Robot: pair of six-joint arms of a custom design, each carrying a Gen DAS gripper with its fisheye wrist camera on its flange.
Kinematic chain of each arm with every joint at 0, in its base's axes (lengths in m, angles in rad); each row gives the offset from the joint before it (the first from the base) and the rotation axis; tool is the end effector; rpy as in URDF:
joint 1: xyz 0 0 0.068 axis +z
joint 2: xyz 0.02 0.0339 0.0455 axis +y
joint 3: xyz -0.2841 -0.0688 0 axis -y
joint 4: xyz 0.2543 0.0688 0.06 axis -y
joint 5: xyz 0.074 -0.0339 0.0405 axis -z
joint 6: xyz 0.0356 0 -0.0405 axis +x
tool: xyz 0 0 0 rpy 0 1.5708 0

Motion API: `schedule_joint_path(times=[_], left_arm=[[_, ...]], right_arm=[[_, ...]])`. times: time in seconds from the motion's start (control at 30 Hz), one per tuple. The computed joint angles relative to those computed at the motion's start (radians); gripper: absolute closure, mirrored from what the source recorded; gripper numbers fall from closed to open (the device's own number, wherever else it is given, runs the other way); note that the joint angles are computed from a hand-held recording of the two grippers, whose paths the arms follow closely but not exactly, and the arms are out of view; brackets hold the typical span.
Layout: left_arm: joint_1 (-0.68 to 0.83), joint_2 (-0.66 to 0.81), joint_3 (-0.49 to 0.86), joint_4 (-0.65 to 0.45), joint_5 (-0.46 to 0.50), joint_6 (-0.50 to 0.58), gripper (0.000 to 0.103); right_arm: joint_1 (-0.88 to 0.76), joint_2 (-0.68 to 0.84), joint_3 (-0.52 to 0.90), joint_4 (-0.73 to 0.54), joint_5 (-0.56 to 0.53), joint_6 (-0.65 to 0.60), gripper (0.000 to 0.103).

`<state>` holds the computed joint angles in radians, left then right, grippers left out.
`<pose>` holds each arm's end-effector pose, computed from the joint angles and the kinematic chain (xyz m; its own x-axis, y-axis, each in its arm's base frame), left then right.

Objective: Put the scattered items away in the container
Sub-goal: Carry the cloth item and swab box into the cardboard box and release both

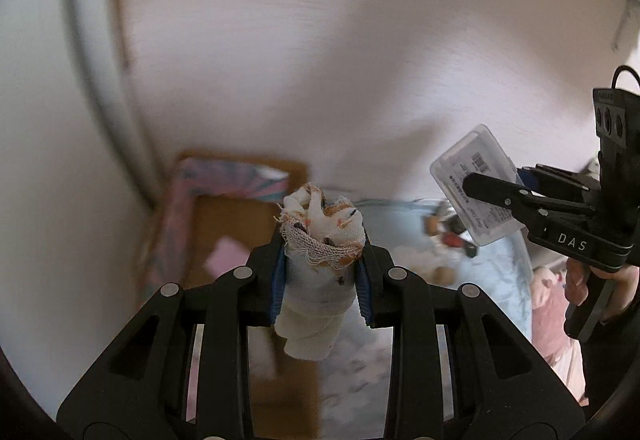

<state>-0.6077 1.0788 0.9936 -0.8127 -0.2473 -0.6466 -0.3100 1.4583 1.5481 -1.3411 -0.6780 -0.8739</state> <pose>0.1789 -0.1138 0.3172 -0.7705 -0.1757 -0.6128 -0.0449 0.9739 -0.2227 0.2620 -0.0605 0.3818 -0.6186 -0.4290 -0.6582 -0.6613 0.7367 0.1414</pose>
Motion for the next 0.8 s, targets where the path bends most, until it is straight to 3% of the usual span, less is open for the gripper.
schedule_joint_path(times=[0.3,0.33,0.57,0.8], left_arm=[[0.102,-0.252,-0.167,-0.152,0.021,-0.062,0.077],[0.159,-0.299,-0.196,-0.164,0.049,-0.028,0.077],[0.181,-0.361,-0.334,-0.125,0.105,-0.039,0.077],[0.194,-0.338,-0.338,-0.095,0.114,-0.008,0.077]], right_arm=[[0.385,-0.108,-0.181,0.130,0.095,0.199,0.073],[0.418,-0.110,-0.196,0.145,0.106,0.218,0.073],[0.593,-0.097,-0.285,0.237,0.183,0.327,0.073],[0.621,-0.084,-0.297,0.244,0.202,0.338,0.073]])
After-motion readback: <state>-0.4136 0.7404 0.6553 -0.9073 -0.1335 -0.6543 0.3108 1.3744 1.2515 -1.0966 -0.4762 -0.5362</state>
